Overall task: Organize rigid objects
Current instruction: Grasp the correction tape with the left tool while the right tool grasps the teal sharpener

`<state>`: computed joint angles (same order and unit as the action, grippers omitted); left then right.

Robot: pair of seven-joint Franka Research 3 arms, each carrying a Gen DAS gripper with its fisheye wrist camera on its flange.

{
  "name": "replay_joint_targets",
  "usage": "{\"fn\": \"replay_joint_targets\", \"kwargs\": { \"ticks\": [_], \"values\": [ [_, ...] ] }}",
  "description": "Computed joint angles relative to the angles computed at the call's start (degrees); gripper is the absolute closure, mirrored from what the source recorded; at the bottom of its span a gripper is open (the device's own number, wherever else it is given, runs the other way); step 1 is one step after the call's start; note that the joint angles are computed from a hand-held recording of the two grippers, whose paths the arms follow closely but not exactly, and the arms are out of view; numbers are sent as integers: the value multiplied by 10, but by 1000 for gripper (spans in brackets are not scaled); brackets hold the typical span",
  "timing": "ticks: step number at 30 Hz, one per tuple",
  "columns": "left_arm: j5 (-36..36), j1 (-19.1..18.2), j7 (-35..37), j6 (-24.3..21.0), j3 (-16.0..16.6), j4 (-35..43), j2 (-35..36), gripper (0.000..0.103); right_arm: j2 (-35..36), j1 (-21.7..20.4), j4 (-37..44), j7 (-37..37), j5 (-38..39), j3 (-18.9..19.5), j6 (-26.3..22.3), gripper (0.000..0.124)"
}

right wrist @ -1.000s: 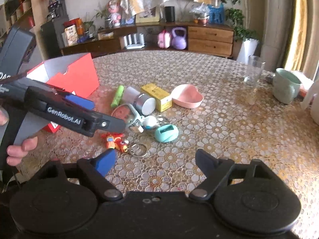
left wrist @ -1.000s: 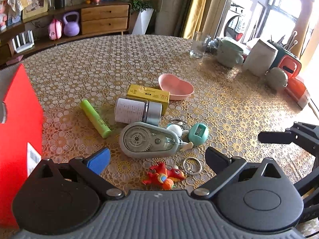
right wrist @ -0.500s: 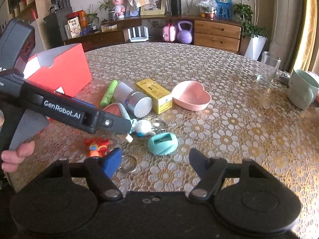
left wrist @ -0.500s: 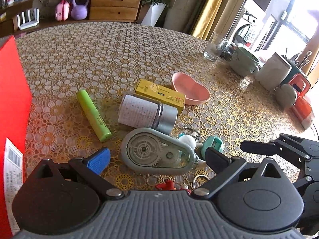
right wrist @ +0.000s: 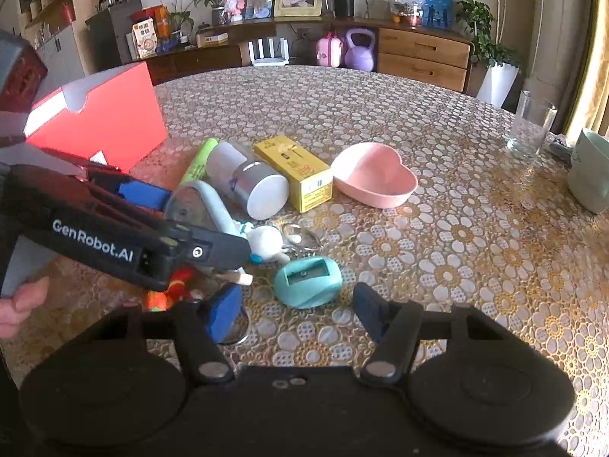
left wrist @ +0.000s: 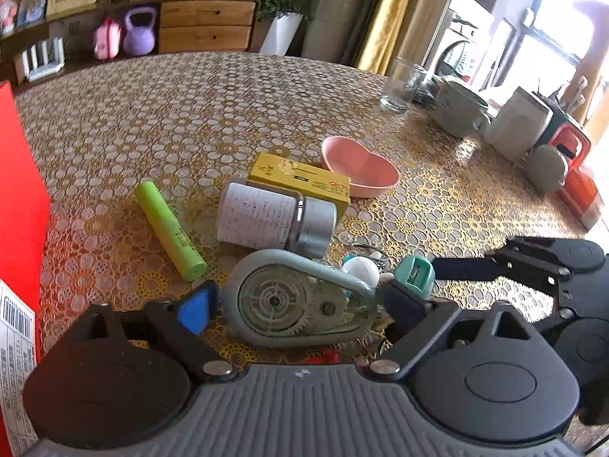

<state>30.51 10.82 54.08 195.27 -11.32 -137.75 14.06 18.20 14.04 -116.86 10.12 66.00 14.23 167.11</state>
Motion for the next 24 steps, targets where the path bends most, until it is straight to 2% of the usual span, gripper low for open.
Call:
{"fn": "replay_joint_targets", "kwargs": {
  "ticks": [1, 5, 8, 11, 14, 20, 24],
  "values": [
    [-16, -28, 16, 0, 23, -3, -3, 17, 1, -1, 0, -8, 5, 3, 3, 60],
    [-33, -40, 30, 8, 34, -11, -6, 17, 1, -4, 2, -30, 13, 7, -3, 67],
    [-58, -57, 41, 10, 49, -16, -10, 17, -3, -4, -1, -48, 25, 8, -4, 84],
    [-49, -36, 29, 9, 33, -16, -11, 17, -6, 3, -5, -51, 33, 6, 10, 87],
    [-56, -44, 34, 12, 39, -23, -17, 18, -14, 4, -13, -64, 51, 7, 14, 87],
    [-27, -21, 4, 11, 21, -40, -45, 18, -48, 14, -41, -85, 86, -3, 16, 87],
    [56, 27, -71, 9, -9, -53, -75, 18, -80, 27, -64, -75, 88, -19, 7, 87]
  ]
}}
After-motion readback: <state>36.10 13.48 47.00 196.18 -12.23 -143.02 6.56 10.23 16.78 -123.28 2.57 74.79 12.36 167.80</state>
